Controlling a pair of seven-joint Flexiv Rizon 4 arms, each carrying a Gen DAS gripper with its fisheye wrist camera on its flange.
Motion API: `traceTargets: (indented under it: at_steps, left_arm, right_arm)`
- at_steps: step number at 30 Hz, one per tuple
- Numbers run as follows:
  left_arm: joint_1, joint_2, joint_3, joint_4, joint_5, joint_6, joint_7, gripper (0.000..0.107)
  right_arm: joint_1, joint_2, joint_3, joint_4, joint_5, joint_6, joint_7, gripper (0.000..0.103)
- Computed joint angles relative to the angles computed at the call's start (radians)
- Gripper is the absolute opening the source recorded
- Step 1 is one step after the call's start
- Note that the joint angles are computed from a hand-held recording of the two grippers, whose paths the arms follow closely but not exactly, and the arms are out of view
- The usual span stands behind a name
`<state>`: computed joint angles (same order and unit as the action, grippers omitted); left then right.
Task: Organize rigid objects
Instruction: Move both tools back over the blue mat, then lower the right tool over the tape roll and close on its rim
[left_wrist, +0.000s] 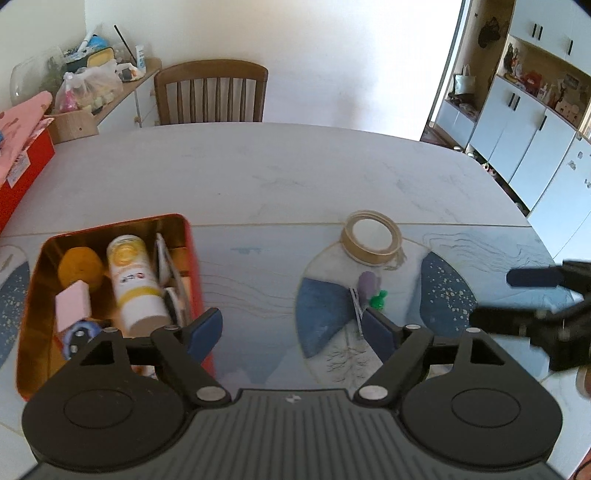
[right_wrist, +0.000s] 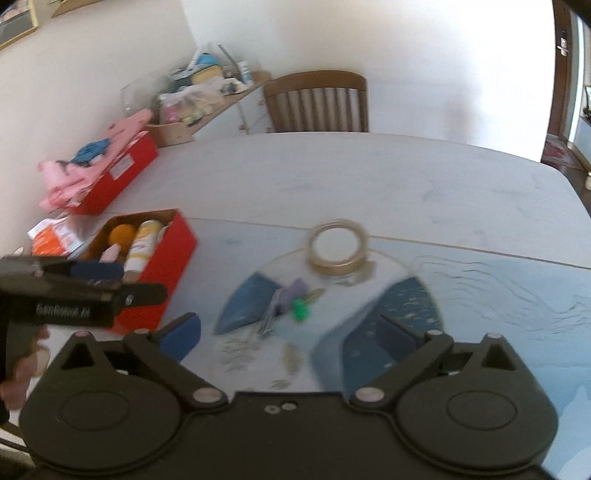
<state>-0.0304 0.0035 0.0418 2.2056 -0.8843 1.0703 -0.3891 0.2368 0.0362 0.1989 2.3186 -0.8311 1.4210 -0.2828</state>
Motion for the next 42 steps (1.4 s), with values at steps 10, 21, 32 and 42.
traceTargets:
  at_steps: [10,21,32,42]
  left_arm:
    - [-0.061,-0.041,-0.049,0.027,0.007,0.123,-0.048,0.083]
    - [-0.063,-0.124,-0.087,0.014,0.055,0.182,-0.111,0.083]
    - [-0.047,-0.177,-0.130,0.007,0.066,0.221,-0.120,0.083]
    - [-0.053,-0.191,-0.162,0.024,0.017,0.259,-0.035,0.079]
  right_arm:
    - [-0.002,-0.075,-0.037,-0.073,0.180,-0.031,-0.257,0.102]
    - [0.050,-0.252,-0.061,-0.253,0.419,-0.103,-0.516,0.102]
    - [0.080,-0.350,-0.088,-0.336,0.453,-0.147,-0.583,0.102]
    - [0.093,-0.392,-0.101,-0.377,0.454,-0.169,-0.610,0.097]
